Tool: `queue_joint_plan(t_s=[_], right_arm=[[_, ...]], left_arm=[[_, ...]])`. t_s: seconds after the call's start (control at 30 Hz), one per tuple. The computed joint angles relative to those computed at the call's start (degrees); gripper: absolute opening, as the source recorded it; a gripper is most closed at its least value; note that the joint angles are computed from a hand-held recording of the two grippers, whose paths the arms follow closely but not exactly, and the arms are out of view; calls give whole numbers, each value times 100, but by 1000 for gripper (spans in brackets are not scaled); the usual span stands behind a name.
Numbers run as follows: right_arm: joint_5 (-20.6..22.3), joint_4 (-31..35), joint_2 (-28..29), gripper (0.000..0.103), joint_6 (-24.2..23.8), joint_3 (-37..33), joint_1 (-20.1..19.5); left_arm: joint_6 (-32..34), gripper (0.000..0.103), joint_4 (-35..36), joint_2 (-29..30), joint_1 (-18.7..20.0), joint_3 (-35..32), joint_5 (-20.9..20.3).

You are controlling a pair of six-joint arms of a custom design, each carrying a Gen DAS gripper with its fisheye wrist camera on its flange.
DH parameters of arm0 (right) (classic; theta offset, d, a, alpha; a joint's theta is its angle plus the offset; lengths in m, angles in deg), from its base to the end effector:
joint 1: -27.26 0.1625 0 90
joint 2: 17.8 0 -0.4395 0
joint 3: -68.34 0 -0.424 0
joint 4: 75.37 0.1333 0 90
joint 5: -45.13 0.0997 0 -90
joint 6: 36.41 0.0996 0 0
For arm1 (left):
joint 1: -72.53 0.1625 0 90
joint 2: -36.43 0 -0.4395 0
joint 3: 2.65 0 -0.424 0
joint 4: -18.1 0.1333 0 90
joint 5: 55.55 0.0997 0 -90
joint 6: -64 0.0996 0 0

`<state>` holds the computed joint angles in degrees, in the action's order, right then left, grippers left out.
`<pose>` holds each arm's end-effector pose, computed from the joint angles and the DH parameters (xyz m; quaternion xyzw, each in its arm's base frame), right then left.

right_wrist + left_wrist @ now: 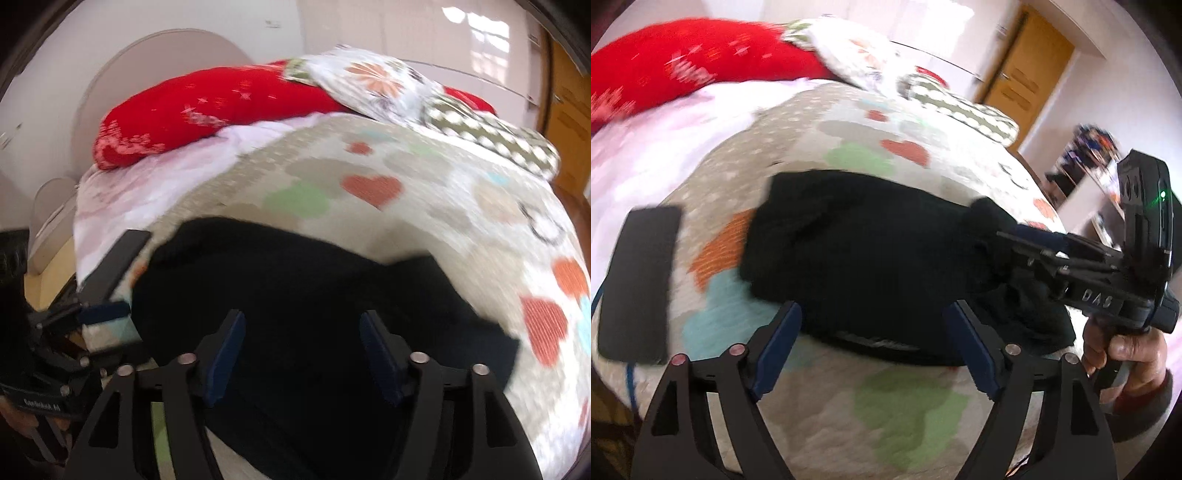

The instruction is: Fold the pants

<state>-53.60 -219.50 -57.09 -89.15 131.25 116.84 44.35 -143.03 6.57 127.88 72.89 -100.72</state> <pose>0.1118 -0.8653 0.2367 0.4061 -0.8723 0.2018 0.1831 -0.2862 -0.7720 0.0570 0.0344 0.9050 -0.3509 0.2380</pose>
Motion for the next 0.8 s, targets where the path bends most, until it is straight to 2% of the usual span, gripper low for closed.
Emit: queue_joint_plan(t_s=[0.2, 0.4, 0.57, 0.67, 0.7, 0.73, 0.8], right_arm=[[-78, 351, 705, 81, -413, -775, 318], [-415, 791, 1490, 82, -766, -1774, 524], [-686, 1607, 2198, 82, -889, -2871, 560], [-470, 2501, 2562, 82, -601, -3646, 505], [-371, 2944, 2751, 81, -436, -4058, 476], [-327, 3153, 2859, 70, -353, -4277, 463], [-261, 3276, 2914, 58, -246, -4367, 433]], left_arm=[[-489, 83, -380, -258, 106, 474, 190], [-657, 83, -472, -199, 268, 374, -6], [-609, 85, -453, -9, 385, 96, -194], [-609, 87, -535, 68, 430, 10, -227], [-573, 88, -599, 99, 441, -18, -228], [-547, 88, -646, 114, 441, -26, -210], [-439, 88, -724, 162, 442, -79, -183]])
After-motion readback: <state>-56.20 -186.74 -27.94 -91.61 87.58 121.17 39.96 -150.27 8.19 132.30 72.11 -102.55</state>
